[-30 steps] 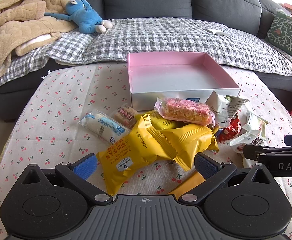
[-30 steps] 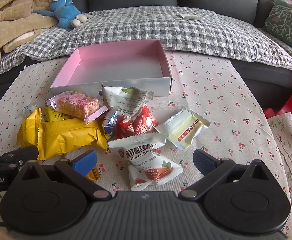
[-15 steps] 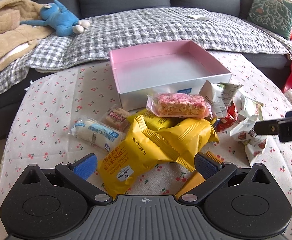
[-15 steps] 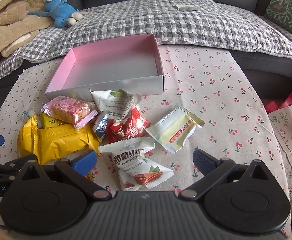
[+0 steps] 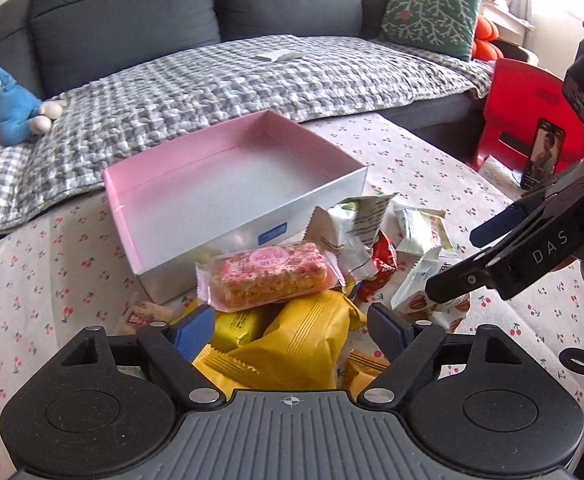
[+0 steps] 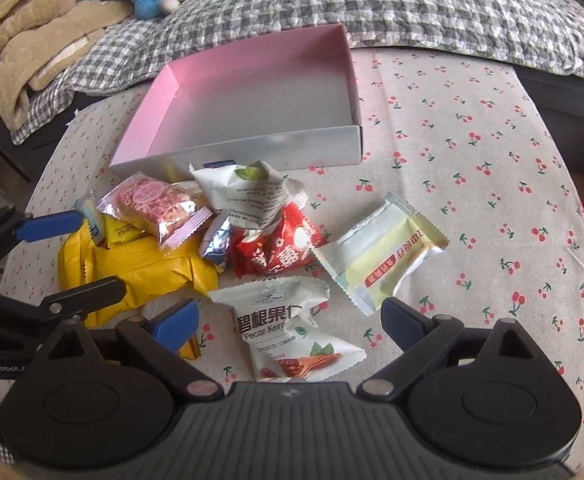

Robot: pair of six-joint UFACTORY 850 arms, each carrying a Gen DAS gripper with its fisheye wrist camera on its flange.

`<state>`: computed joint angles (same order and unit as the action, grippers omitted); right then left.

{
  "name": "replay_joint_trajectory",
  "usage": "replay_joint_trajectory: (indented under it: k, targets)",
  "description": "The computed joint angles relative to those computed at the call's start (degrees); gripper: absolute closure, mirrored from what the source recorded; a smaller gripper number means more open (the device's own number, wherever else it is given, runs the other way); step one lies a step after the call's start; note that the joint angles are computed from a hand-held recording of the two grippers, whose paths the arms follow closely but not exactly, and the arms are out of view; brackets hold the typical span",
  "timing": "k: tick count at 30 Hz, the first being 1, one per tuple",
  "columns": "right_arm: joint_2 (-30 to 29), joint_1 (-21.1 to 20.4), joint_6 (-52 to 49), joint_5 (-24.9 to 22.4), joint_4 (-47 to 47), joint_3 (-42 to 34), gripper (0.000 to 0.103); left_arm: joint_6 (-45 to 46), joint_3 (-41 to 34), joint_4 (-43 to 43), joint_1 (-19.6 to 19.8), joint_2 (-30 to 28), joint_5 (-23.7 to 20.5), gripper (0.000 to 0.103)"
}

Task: Organize snacks
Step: 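Grasp a yellow wafer pack with the left tool while the right grasps a Pecan Kernel packet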

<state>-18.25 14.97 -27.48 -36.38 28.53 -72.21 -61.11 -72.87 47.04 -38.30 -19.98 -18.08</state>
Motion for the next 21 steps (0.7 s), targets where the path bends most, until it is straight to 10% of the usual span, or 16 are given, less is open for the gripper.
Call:
replay_joint_trajectory:
  k: [7, 21]
  targets:
    - [-2.53, 1.02, 2.37, -2.16, -5.42, -1.75, 0.020, 12.56, -1.69, -12.37, 0.49, -2.57, -0.33, 0.037]
    - [-1.93, 2.48, 3.99, 0.75, -9.08, -0.12, 0.061, 7.12, -1.94, -12.66, 0.05, -4.55, -2.05, 0.063]
